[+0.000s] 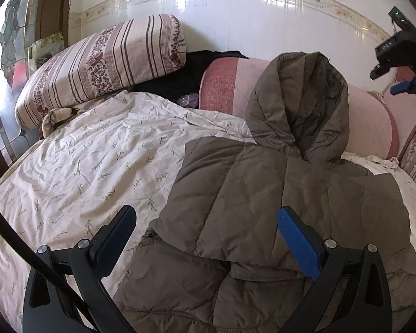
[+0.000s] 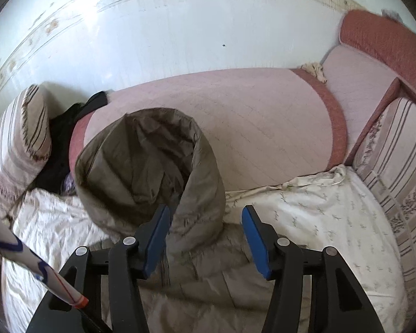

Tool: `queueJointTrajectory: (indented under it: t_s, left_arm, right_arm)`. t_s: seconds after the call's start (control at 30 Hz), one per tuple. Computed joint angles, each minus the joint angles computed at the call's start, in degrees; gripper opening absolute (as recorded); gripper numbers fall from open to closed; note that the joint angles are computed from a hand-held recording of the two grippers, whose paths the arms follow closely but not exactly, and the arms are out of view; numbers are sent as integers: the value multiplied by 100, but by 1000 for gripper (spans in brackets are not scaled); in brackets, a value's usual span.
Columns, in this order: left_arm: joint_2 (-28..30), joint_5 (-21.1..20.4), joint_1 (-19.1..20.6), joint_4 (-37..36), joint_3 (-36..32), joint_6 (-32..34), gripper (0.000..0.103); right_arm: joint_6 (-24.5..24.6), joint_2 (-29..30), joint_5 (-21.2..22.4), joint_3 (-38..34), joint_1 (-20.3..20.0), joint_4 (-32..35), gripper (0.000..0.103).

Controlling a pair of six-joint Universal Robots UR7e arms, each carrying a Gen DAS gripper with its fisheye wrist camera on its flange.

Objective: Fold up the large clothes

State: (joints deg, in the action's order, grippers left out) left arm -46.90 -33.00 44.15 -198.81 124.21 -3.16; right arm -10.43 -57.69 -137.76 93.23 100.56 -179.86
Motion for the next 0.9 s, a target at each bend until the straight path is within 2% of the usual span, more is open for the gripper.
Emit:
queueJointTrajectory:
  t_s: [0.2, 0.4, 0.57, 0.63, 0.7, 0.77, 0.9]
  left_arm:
    - [168, 81, 20, 35, -93, 88, 102]
    - [351, 285, 58, -271, -195, 226, 102]
    - [401, 287, 145, -184, -276, 234, 102]
    - [457, 340, 147, -242, -303, 331, 102]
    - [507, 350, 149, -285, -330, 409, 102]
    - [561, 400, 148, -303, -366, 502, 102]
    - [543, 374, 162, -249, -374, 449, 102]
  right_arm:
    - [324, 313, 381, -715, -317, 406, 54]
    - [-73, 827, 448, -1491, -485, 406, 51]
    - [-333, 1267, 453, -2162, -616, 308, 50]
    - [-445, 1412, 425, -2347, -662, 277, 39]
    - [-528, 1511, 496, -2452, -711, 311, 11]
    - [-678, 1498, 588, -2322, -729, 102, 9]
    - [-892, 1123, 911, -1597, -722, -507, 7]
